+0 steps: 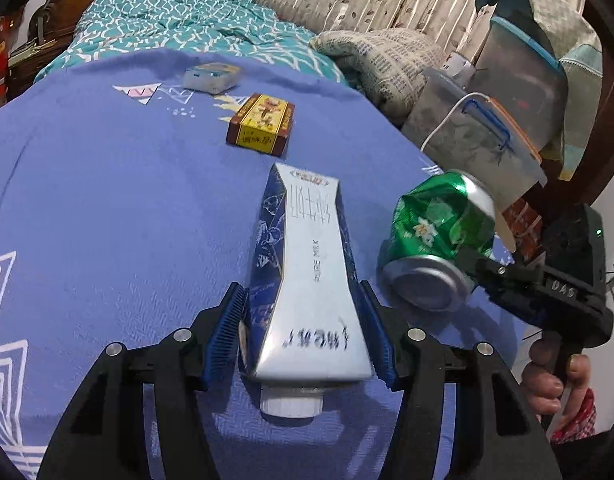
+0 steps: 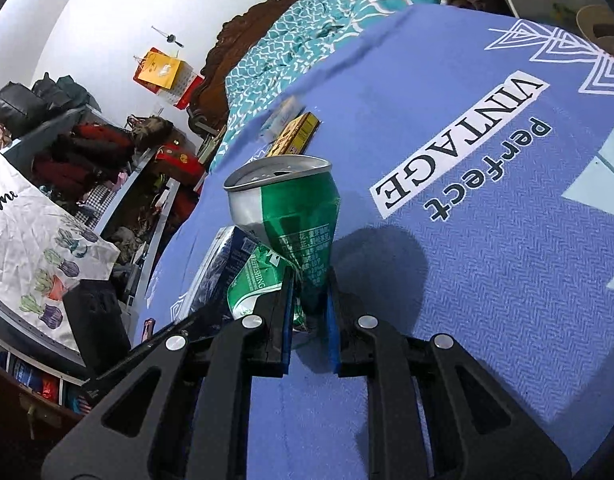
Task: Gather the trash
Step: 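Lift the carton with the left tool while the right tool regrips the green can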
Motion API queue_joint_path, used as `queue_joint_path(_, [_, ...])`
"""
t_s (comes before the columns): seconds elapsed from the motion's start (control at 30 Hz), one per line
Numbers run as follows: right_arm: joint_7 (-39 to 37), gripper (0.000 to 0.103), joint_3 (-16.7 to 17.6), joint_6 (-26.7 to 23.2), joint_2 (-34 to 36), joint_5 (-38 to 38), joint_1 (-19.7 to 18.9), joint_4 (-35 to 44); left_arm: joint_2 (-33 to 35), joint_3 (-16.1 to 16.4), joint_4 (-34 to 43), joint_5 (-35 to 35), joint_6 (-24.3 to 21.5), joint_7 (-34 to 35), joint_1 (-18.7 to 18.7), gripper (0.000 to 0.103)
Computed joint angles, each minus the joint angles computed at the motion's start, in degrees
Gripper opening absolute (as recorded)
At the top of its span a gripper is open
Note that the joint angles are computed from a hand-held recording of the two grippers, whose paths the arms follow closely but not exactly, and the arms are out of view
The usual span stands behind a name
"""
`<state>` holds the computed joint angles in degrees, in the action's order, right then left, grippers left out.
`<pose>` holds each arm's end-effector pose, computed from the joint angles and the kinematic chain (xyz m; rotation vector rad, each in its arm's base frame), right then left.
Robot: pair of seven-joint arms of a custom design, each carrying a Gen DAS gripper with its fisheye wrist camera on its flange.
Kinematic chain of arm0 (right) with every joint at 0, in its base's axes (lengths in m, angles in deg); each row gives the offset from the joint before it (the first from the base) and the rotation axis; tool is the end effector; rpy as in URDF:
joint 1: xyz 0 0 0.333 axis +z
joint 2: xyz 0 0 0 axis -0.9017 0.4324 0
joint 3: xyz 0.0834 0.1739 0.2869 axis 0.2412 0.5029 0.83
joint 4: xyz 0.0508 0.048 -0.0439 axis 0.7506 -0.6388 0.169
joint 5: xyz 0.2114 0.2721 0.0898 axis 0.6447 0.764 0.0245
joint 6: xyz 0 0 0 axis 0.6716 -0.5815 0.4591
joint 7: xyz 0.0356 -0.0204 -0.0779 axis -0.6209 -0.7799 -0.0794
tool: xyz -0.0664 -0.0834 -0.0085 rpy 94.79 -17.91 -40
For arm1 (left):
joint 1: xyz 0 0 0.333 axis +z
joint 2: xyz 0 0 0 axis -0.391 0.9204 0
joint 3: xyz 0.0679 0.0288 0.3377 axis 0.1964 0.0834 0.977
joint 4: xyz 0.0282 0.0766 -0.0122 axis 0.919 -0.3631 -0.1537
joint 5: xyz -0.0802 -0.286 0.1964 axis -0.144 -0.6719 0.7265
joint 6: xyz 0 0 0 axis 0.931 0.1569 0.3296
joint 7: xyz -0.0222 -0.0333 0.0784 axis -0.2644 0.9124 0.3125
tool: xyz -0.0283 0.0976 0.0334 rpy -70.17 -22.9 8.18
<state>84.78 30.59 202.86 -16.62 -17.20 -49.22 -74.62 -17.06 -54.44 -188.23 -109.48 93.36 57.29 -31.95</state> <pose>0.4594 0.3157 0.4052 -1.3766 1.6455 0.1594 0.4668 -0.0950 0.4416 -1.8050 2.1460 -1.0956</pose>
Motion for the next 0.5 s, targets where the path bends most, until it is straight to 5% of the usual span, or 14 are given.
queue_joint_path(0.3, [-0.89, 0.018, 0.90, -2.09, 0.25, -0.54, -0.26, 1.89, 0.41, 0.40, 0.57, -1.23, -1.77, 0.92, 0.69, 0.054])
queue_joint_path(0.5, [4.47, 0.018, 6.69, -4.26, 1.90, -7.66, -6.45, 4.93, 0.69, 0.27, 0.95, -0.02, -2.71, -0.52, 1.18, 0.056])
